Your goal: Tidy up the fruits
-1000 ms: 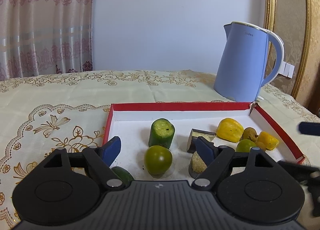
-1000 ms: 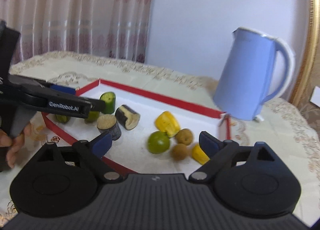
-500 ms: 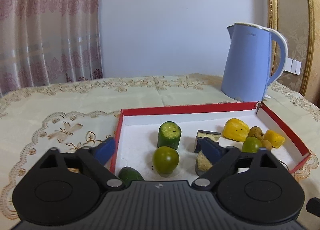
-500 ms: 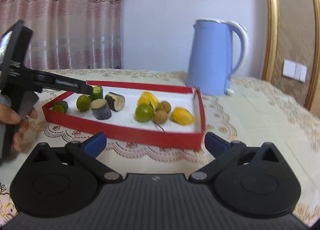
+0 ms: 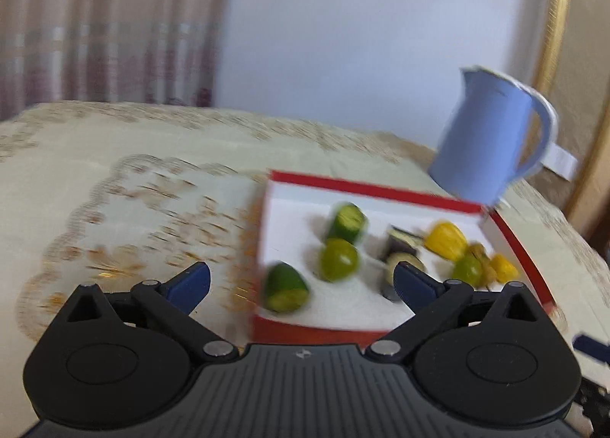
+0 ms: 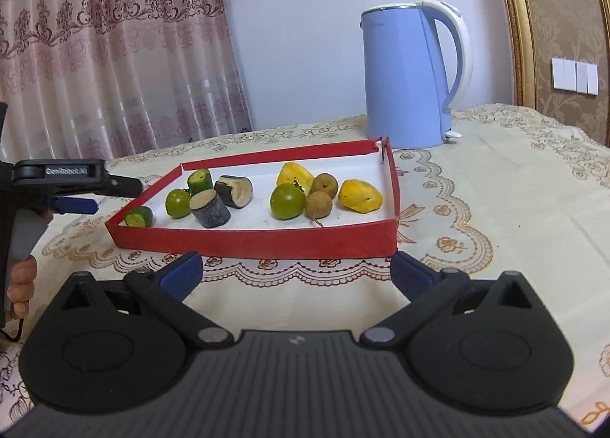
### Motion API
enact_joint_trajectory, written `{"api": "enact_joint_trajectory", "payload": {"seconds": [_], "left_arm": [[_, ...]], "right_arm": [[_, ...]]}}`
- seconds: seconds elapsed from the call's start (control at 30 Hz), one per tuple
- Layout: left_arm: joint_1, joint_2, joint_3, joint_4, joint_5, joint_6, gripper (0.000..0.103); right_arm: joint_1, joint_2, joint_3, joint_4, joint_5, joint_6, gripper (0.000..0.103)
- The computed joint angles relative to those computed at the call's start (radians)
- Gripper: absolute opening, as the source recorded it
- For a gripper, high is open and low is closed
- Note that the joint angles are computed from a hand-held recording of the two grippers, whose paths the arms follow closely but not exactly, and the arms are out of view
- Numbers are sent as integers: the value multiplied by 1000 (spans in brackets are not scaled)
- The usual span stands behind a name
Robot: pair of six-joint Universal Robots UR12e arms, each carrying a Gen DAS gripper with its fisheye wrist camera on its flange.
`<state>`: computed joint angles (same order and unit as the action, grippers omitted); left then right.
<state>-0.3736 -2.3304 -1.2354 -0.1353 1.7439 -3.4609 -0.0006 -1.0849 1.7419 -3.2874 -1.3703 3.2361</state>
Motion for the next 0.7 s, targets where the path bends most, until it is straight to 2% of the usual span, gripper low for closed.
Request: {"api": "enact_joint_trajectory", "payload": {"seconds": [0.07, 0.13, 0.23, 0.3, 0.33, 0.37, 0.5, 0.7], "left_arm": [[-1, 10, -8, 8, 41, -5, 103], [4, 21, -15, 22, 52, -24, 103], [28, 43, -63, 139, -31, -42, 103], [36, 47, -96, 245, -43, -87, 103], [37, 50, -99, 249, -38, -102, 103], [35, 55, -102, 240, -18, -107, 103], [6, 56, -96, 209, 140, -60, 103], [-17, 39, -85, 262, 265, -15, 103]], "right_arm": [[-6, -1, 3, 1, 20, 10, 103], [-8, -1, 4, -4, 27, 17, 103], [-9, -1, 5, -7, 33, 20, 103], [-10, -1, 6, -10, 35, 23, 103], [-10, -1, 7, -12, 35, 25, 103], [-11, -1, 8, -16, 37, 29, 103], [-12, -1, 10, -20, 37, 35, 103], [-13, -2, 12, -25, 34, 41, 103]]}}
